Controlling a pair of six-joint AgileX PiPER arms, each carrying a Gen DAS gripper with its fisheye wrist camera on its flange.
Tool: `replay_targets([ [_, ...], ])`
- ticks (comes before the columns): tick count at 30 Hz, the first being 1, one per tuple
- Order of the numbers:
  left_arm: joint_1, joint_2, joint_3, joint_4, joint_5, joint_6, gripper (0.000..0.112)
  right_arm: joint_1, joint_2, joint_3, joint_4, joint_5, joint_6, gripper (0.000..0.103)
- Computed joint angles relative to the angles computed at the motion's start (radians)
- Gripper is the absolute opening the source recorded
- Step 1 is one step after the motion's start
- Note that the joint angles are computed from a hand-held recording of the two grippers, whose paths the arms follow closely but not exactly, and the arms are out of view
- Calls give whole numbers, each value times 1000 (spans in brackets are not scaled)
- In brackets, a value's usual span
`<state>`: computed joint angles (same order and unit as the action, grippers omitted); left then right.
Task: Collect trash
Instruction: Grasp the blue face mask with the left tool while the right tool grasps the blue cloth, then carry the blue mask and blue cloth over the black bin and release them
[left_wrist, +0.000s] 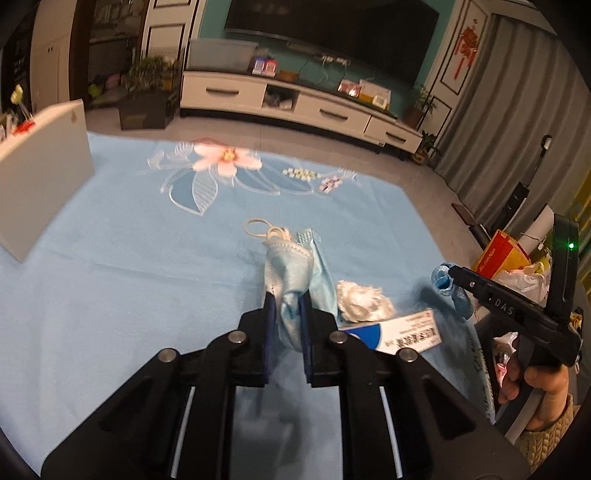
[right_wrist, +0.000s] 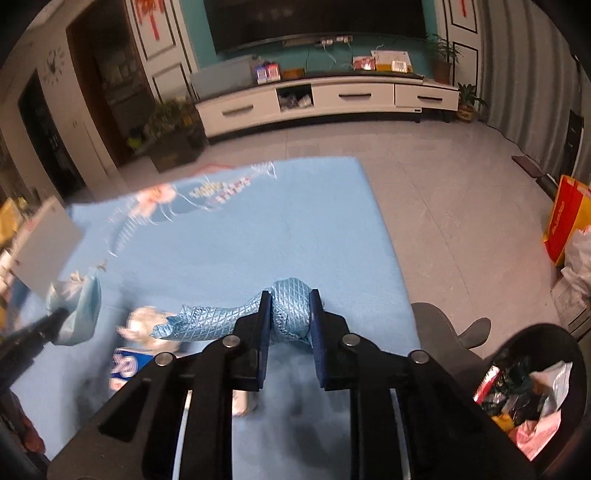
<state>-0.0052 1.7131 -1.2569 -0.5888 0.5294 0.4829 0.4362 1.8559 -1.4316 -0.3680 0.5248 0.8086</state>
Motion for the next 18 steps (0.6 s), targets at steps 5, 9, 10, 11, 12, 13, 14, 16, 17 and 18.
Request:
replay_targets([
  [5, 8, -144, 97, -46, 21, 70, 13, 25, -160, 147, -3, -77, 47, 21],
  [9, -9, -251, 170, -41, 46, 73, 13, 62, -303, 285, -32, -126, 130, 21],
  [10, -19, -285, 193, -34, 50, 65, 13, 74, -338, 318, -54, -130, 162, 21],
  [11, -24, -305, 206, -31, 55, 63, 13, 86, -376, 353, -77, -134, 200, 21],
  [12, -38, -331, 220, -15, 61, 49, 13, 95, -403, 376, -95, -135, 230, 21],
  [13, -54, -356, 234, 1, 64, 31, 13, 105, -444, 412, -117, -137, 267, 21],
  [14, -66, -378, 247, 7, 68, 22, 13, 114, -476, 437, -136, -133, 297, 21],
  [16, -103, -411, 257, 39, 76, -19, 14, 135, -537, 489, -199, -122, 381, 21],
  [17, -128, -429, 262, 61, 79, -44, 14, 144, -575, 516, -218, -113, 412, 21],
  [18, -151, -443, 265, 78, 83, -64, 14, 155, -602, 538, -248, -103, 454, 21],
])
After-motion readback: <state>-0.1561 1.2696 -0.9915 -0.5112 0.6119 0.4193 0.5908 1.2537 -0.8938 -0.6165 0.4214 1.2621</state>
